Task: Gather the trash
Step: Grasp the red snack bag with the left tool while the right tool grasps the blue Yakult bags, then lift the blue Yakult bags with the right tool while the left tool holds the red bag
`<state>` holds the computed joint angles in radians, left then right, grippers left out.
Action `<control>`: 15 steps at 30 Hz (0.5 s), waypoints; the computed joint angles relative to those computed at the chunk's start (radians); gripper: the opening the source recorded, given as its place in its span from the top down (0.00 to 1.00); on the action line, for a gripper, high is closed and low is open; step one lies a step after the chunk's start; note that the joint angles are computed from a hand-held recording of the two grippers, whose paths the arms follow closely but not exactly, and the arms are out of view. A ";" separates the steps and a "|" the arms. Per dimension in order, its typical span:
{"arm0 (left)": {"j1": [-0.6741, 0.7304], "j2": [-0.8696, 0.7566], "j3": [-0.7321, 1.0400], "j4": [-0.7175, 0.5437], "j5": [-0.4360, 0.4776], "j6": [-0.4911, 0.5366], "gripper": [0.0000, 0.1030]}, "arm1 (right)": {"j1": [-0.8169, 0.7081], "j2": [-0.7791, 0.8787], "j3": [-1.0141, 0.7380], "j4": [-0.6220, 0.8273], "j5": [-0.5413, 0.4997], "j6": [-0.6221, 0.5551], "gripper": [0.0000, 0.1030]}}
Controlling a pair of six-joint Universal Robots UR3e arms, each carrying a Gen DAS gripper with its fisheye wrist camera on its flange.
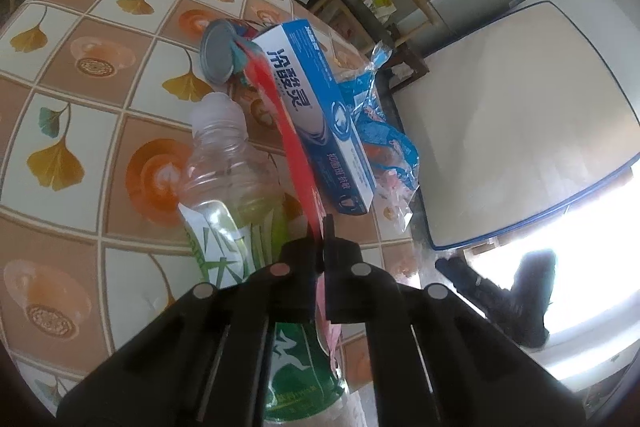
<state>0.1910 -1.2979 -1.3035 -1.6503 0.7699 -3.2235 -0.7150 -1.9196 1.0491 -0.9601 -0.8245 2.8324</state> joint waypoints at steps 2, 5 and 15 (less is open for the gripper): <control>0.028 0.025 -0.012 -0.018 -0.021 0.014 0.99 | -0.005 0.066 -0.018 -0.021 0.012 0.045 0.29; 0.079 0.067 -0.023 -0.072 -0.064 0.052 0.99 | 0.052 0.190 -0.049 -0.113 -0.020 0.182 0.27; 0.250 0.166 0.028 -0.378 -0.194 0.278 0.99 | 0.331 0.589 -0.381 -0.301 -0.296 0.438 0.22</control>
<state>0.4407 -1.1323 -1.2759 -2.0279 0.5757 -2.9452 -0.3845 -1.3310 0.6685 -1.2612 -1.1206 3.2700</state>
